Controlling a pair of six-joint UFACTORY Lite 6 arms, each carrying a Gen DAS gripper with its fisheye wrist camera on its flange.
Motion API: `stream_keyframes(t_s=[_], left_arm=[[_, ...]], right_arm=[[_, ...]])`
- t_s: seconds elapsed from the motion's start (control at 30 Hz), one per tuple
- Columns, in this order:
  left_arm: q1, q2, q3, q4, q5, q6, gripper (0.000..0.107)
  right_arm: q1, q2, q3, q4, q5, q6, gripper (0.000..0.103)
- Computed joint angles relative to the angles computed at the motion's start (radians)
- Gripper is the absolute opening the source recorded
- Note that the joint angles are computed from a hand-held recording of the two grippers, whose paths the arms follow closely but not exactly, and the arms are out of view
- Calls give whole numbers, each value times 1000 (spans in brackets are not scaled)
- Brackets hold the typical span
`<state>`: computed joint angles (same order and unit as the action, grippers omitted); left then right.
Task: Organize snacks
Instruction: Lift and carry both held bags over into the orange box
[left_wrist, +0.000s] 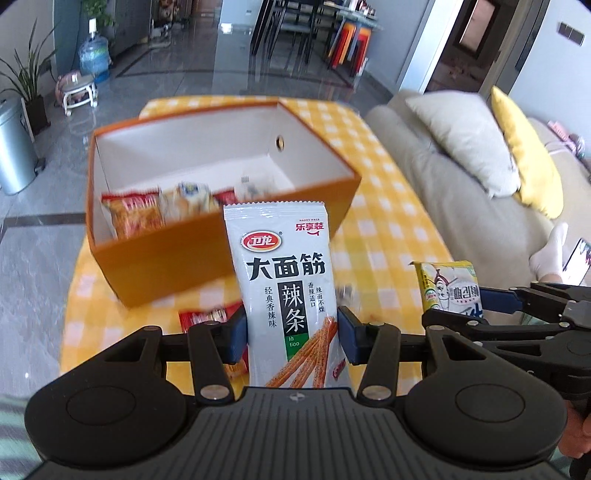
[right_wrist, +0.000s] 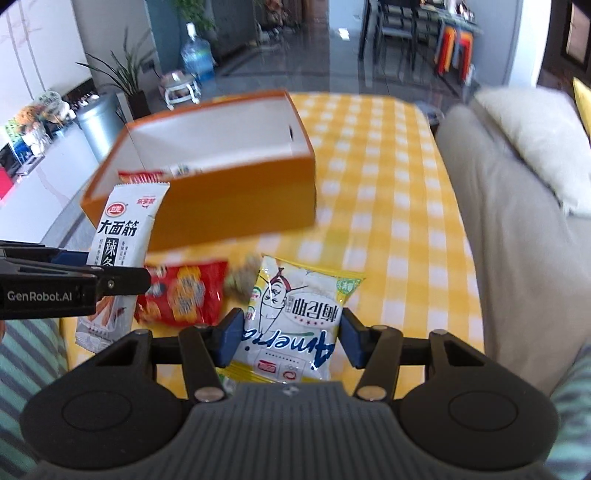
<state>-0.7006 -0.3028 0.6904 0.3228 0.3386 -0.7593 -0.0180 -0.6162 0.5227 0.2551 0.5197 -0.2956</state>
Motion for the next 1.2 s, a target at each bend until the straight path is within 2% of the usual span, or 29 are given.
stream_keyframes(t_s=[0.13, 0.53, 0.73, 0.9, 1.07, 1.2], left_arm=[[51, 1, 60, -4, 19, 61, 56], [243, 118, 272, -237, 21, 425, 56], [329, 237, 407, -361, 30, 597, 56], [412, 376, 545, -612, 72, 851, 56], [436, 524, 668, -596, 93, 865, 56], [463, 671, 785, -634, 140, 907, 55]], right_arm=[[44, 72, 100, -12, -22, 7, 53], [207, 391, 441, -99, -104, 105, 53], [220, 574, 621, -22, -113, 20, 53], [193, 775, 831, 125, -72, -135, 53], [182, 1032, 1131, 136, 23, -183, 53], [199, 1247, 1362, 16, 81, -123, 53]])
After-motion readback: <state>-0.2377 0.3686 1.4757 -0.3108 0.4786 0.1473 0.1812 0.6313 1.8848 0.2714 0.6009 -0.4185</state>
